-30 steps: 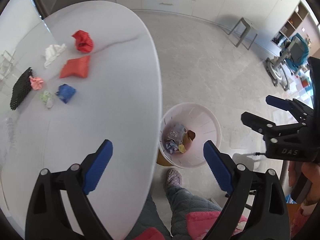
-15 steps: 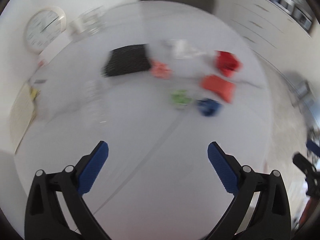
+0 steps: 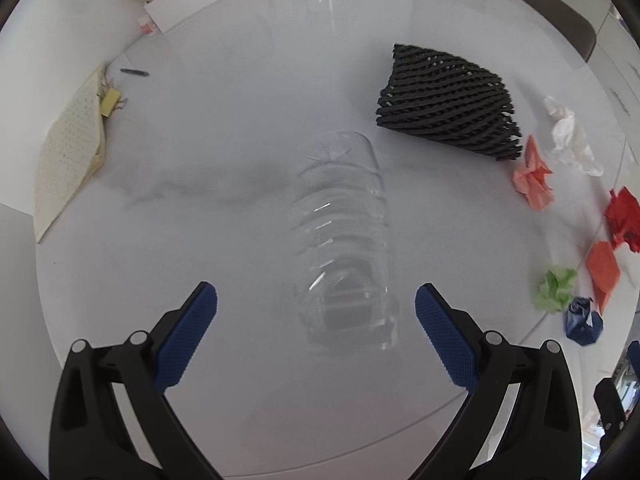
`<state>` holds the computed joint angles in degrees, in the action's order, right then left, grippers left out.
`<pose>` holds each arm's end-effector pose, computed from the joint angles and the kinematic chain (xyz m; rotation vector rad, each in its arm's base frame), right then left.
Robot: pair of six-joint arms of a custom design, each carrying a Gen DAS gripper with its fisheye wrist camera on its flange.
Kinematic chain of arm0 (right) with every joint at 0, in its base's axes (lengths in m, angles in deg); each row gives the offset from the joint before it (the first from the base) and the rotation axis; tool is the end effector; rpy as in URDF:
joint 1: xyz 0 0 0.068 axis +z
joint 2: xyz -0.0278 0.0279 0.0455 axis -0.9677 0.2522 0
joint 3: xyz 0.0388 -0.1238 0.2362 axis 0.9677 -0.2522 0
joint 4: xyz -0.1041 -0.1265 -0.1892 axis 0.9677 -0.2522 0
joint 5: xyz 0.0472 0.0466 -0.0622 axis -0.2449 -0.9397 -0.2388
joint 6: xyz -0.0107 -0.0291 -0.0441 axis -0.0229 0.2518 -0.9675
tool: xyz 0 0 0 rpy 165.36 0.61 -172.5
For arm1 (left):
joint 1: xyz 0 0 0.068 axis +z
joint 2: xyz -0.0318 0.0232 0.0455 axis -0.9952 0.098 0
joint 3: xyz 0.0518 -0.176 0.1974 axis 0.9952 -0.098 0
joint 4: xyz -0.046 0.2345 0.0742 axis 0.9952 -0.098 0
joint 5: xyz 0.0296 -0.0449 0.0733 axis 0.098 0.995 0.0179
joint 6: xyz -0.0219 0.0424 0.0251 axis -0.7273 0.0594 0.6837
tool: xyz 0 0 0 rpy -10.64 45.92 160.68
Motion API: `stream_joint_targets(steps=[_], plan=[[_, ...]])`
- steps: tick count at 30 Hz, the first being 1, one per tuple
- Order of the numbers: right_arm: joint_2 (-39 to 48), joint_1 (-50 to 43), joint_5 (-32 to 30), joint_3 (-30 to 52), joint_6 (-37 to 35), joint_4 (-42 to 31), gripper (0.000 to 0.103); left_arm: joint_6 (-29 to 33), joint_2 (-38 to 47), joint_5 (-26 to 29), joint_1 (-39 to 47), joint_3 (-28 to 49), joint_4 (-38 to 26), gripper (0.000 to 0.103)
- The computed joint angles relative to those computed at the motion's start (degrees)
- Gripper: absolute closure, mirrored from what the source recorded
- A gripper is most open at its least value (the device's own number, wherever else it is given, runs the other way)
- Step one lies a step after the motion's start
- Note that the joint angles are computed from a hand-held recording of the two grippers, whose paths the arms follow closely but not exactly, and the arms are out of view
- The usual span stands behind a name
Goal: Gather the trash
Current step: 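Grasp the clear plastic bottle with the left gripper, then grasp the blue denim pouch with the right gripper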
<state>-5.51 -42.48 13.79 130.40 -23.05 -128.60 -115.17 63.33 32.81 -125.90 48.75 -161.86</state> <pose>0.1420 0.0854 0.2687 0.3382 2.7342 0.1585 0.2819 -0.2381 0.2600 0.1797 2.9157 0.2133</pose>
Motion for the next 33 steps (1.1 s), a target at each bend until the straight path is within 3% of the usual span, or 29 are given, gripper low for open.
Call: stream_joint_targets(steps=[8,12,14,18,23,29,33], plan=[[4.6,-7.03,-4.2,-5.52,-4.21,7.27,0.003,2.15,7.69,1.0,2.31,3.81,1.22,0.01],[6.2,-6.98,-3.91,-5.65,-5.6,8.7,0.005,2.86,8.69,2.58,3.29,3.51,1.66,0.032],[6.74,-6.25,-3.31,-5.4,-6.39,8.75,0.013,3.45,7.39,2.88,3.72,1.68,4.13,0.041],[7.38,-6.22,-2.95,-5.37,-7.49,8.4,0.03,4.59,6.71,2.13,3.4,0.54,5.53,0.042],[7.58,-7.56,-4.77,-6.51,-9.19,8.92,0.065,3.35,4.54,1.88,1.57,-1.69,5.73,0.042],[5.02,-7.82,-5.54,-8.01,-8.67,8.92,0.07,2.94,0.9,2.17,0.33,-5.14,6.68,0.042],[-1.11,-8.63,-7.09,-10.31,-6.83,7.38,0.073,3.24,-2.29,2.01,-1.09,-7.24,6.88,0.042]])
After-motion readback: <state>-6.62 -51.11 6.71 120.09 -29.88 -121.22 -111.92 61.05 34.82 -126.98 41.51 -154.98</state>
